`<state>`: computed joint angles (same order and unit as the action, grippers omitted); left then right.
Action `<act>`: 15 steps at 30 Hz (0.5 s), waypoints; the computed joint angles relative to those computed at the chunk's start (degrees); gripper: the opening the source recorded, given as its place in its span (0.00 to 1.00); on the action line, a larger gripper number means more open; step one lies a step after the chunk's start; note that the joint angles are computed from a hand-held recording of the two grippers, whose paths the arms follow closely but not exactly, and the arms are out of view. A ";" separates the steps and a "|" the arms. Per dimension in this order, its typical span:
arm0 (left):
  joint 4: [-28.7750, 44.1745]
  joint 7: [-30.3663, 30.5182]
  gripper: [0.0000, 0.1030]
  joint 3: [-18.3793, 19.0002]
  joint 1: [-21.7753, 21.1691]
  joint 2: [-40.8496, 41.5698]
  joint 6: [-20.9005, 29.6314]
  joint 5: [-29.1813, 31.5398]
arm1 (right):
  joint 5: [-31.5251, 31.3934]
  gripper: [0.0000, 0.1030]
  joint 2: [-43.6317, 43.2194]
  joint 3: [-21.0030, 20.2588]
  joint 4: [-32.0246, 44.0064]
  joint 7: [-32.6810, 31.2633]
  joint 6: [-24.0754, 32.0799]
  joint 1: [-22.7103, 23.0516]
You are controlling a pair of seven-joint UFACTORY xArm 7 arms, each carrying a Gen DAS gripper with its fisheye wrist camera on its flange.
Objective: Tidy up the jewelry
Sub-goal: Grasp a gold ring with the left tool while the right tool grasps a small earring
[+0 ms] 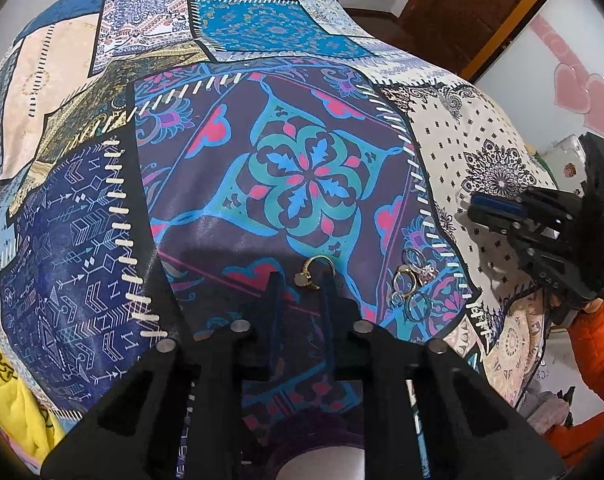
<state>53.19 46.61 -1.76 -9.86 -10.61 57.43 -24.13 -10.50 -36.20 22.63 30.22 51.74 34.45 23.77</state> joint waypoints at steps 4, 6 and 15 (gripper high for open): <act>0.37 0.08 0.07 -0.26 -0.20 0.83 -0.01 -0.15 | -0.33 0.09 0.35 0.07 0.43 0.19 -0.78 -0.39; 0.00 -0.36 0.07 -0.71 -0.35 0.86 -0.84 0.52 | -0.31 0.09 0.41 0.12 0.41 0.48 -1.38 -0.44; -2.73 -1.17 0.05 -0.39 -1.73 -3.10 -5.07 0.30 | -0.80 0.09 -0.85 0.93 0.66 2.18 -2.43 -0.93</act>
<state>50.46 45.44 -2.15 -11.59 -13.71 52.35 -23.83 -11.30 -37.05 23.56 30.88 53.92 32.01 22.84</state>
